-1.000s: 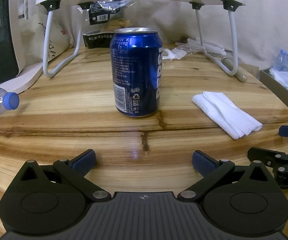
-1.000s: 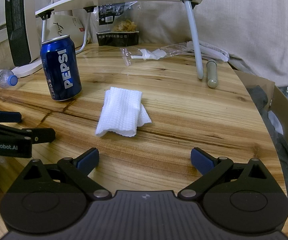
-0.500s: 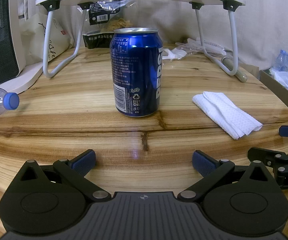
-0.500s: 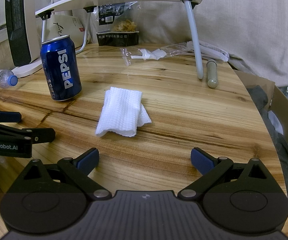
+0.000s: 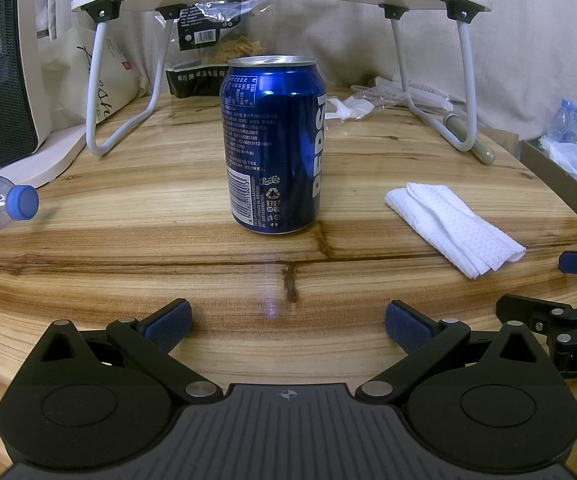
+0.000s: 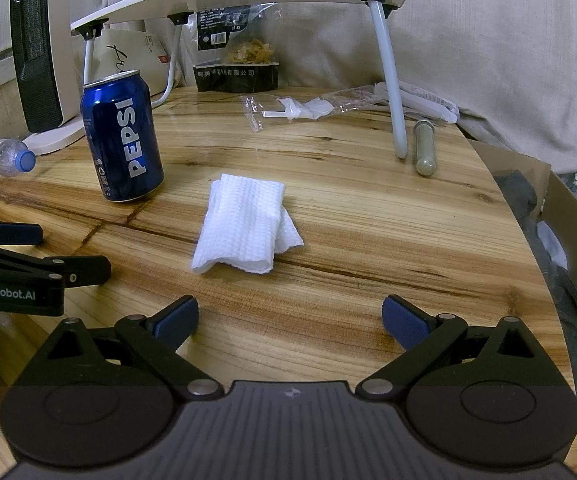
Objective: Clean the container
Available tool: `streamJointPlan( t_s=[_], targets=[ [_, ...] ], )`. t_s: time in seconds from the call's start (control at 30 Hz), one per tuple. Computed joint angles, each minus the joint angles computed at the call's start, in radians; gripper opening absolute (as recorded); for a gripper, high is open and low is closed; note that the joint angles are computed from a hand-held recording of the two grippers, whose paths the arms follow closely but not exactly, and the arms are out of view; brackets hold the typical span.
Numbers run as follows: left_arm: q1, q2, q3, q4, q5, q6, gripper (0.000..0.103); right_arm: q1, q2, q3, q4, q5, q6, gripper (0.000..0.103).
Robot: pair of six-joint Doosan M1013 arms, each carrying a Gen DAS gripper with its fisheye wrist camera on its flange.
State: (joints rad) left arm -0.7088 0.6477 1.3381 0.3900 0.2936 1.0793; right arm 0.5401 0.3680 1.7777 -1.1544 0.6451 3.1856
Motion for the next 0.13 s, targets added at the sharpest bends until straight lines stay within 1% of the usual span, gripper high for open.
streamJointPlan(
  t_s=[0.13],
  targets=[
    [0.000, 0.000, 0.001, 0.003, -0.002, -0.002, 0.103, 0.000, 0.000, 0.000, 0.000, 0.000, 0.000, 0.103]
  ],
)
